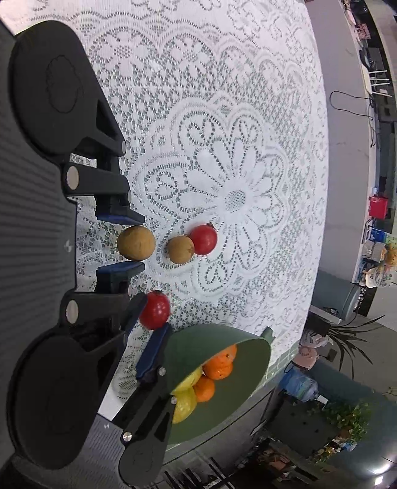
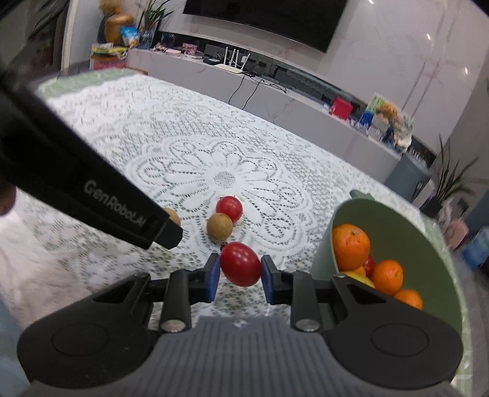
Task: Organize fruits
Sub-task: 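Grasp a brown round fruit with the left tool while the right tool grasps a red fruit, then carry the brown fruit and red fruit into the green colander and open both tools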
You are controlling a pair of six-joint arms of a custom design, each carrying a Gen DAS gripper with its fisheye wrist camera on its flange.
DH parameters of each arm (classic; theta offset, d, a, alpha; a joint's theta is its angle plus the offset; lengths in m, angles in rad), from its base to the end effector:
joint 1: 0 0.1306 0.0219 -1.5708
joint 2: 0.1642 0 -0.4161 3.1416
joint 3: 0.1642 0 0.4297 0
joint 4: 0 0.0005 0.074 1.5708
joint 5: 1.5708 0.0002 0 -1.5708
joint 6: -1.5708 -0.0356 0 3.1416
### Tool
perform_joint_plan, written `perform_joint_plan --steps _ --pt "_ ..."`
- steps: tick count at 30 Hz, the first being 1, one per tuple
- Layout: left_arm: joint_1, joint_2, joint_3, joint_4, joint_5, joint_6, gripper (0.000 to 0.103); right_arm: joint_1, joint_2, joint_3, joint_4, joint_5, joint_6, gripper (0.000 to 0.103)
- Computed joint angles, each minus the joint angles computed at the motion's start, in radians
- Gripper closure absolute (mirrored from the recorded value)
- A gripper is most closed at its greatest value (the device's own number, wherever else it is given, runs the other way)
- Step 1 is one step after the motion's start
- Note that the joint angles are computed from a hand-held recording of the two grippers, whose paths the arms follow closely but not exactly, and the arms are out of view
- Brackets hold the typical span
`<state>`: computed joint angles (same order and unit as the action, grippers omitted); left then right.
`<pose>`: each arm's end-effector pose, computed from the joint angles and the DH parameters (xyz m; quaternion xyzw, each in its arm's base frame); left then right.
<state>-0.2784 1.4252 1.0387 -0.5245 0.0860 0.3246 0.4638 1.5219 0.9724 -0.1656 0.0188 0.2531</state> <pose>0.4746 -0.1393 0.2980 -0.0079 0.9453 -0.1349 0.2970 0.4645 0.2310 0.2475 -0.3155 0.8534 0.0351 0.4135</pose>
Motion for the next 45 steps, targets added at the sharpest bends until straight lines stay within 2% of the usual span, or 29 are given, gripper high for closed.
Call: perform_joint_plan --steps 9,17,31,45 --pt "-0.027 -0.048 -0.005 0.004 -0.026 -0.005 0.075 -0.04 -0.086 -0.017 -0.071 -0.112 -0.145 0.078" --pt "-0.058 -0.066 0.016 0.011 -0.026 -0.004 0.075 -0.093 -0.147 -0.019 -0.074 -0.156 -0.192 0.078" --pt "-0.126 0.009 0.148 0.017 -0.004 -0.073 0.075 -0.207 -0.179 0.009 -0.101 -0.125 -0.171 0.078" --pt "-0.176 0.148 0.282 -0.025 0.011 -0.148 0.075 -0.275 -0.096 0.077 -0.18 -0.095 -0.148 0.078"
